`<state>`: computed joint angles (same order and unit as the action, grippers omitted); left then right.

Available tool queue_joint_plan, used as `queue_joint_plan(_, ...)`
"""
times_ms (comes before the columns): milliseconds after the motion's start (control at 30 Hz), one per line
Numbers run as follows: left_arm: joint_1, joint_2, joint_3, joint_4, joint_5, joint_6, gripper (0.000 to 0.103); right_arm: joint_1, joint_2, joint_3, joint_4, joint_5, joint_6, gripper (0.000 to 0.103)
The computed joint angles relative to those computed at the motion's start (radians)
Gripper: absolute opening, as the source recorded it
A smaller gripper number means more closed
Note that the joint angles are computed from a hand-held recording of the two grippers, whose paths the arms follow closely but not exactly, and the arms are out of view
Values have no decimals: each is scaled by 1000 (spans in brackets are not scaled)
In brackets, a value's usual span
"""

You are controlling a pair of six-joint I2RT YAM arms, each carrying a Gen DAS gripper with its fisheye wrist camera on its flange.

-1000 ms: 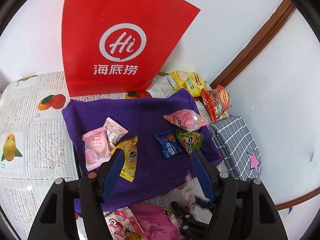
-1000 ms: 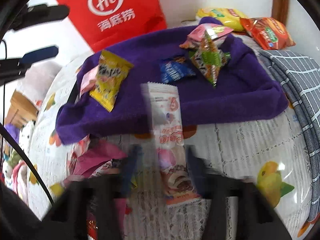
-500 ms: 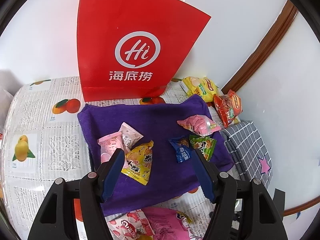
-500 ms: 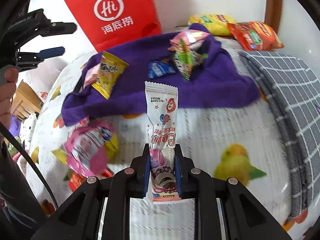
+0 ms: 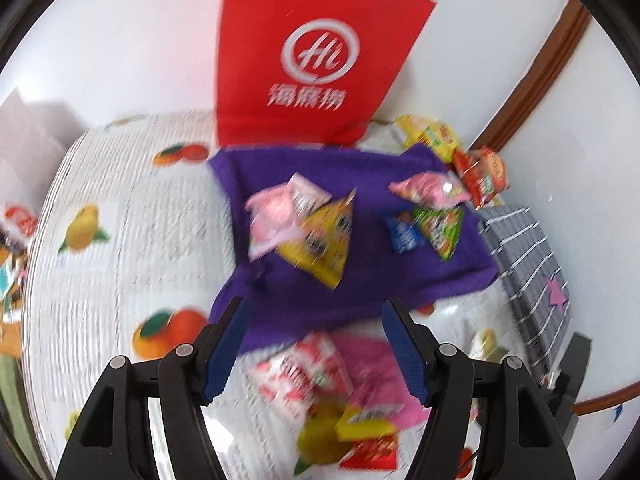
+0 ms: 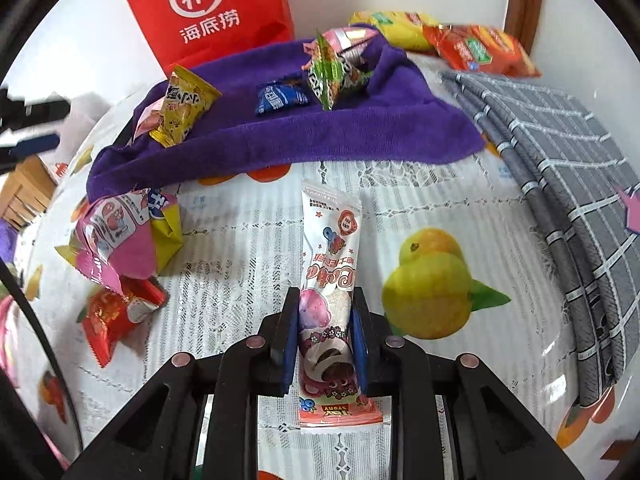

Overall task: Organize snacks
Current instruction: 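Grasp the white-red strawberry candy packet with the left tool while the right tool holds the candy stick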

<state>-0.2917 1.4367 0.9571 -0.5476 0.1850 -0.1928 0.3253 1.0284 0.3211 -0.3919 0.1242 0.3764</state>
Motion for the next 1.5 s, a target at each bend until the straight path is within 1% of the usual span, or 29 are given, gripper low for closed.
queue_joint_plan(100,27,-33,-86,19,8,-6,67,33,-16,-15,9,37,16,24)
queue_joint_plan(167,41,-33,-123,29,18,-9,67,35,-35,-28,14,39,25,24)
queue_joint_plan(233,54,-20,-158,48,41,-20,67,35,-64,-44,12,42,25,24)
queue_joint_plan(367,61,5,-221,108,45,-54,67,35,-104,-75,35,42,11,24)
queue_joint_plan(400,69,17,-236,131,65,-68,67,34,-126,-89,39,41,6,24)
queue_joint_plan(600,49,86,-248,196,112,-113,67,65,-159,-131,89,79,-2,24)
queue_joint_plan(667,30,82,-259,229,95,-135,71,64,-177,-147,104,79,-7,25)
queue_joint_plan(733,15,93,-253,243,90,-153,77,35,-189,-152,109,49,-19,25)
queue_joint_plan(833,-30,122,-225,243,37,-176,82,-10,-213,-163,113,-2,-37,25)
queue_joint_plan(900,-73,142,-209,247,-16,-185,88,-39,-231,-170,115,-40,-49,26)
queue_joint_plan(967,-132,166,-188,239,-105,-198,90,-69,-248,-177,114,-76,-58,27)
queue_joint_plan(1000,-181,185,-174,230,-183,-207,90,-98,-260,-183,115,-108,-68,27)
queue_joint_plan(1033,-213,196,-170,231,-231,-214,92,-121,-269,-187,115,-133,-76,27)
queue_joint_plan(1100,-241,199,-180,247,-276,-222,91,-171,-283,-195,118,-190,-93,27)
queue_joint_plan(1133,-252,196,-185,248,-298,-221,84,-185,-285,-198,120,-206,-98,27)
queue_joint_plan(1167,-266,193,-189,244,-328,-223,73,-190,-290,-199,119,-214,-98,27)
queue_joint_plan(1200,-272,179,-202,244,-350,-224,70,-194,-291,-200,119,-218,-99,27)
queue_joint_plan(1333,-235,136,-242,273,-295,-208,69,-179,-290,-199,119,-206,-91,27)
queue_joint_plan(1400,-238,140,-236,268,-304,-221,67,-172,-288,-198,118,-198,-89,27)
queue_joint_plan(1467,-242,132,-240,256,-330,-218,58,-176,-287,-197,120,-203,-90,27)
queue_joint_plan(1500,-244,119,-250,254,-331,-220,56,-191,-290,-199,120,-220,-94,27)
